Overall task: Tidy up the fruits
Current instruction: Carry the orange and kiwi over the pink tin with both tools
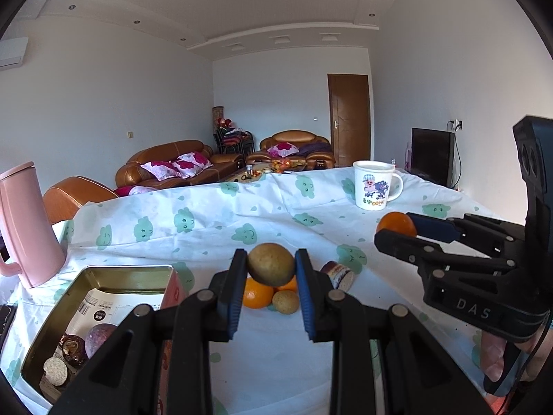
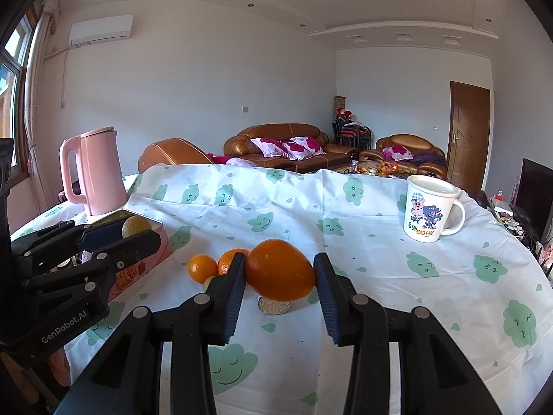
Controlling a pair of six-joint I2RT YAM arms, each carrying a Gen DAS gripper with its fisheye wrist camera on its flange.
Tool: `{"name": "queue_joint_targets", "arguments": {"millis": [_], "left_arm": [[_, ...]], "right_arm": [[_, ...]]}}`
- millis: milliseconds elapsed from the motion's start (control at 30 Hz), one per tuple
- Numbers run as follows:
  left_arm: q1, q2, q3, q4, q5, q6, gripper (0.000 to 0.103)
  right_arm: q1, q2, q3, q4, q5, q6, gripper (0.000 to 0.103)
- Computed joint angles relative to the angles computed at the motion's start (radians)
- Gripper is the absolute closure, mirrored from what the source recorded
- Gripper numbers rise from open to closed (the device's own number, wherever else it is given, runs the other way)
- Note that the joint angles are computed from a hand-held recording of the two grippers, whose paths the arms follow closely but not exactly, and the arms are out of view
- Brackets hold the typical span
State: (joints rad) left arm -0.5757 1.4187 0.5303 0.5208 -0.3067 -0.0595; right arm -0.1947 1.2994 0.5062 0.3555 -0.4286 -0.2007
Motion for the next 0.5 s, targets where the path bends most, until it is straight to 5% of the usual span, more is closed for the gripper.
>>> {"name": "queue_joint_targets", "arguments": {"millis": [500], "left_arm": [[-0.019,-0.022,-0.042,0.072,-0.035,0.016,0.073]], "right_arm": [[-0.009,-0.049,-0.057,0.081,0.003,0.02,0.061]]}}
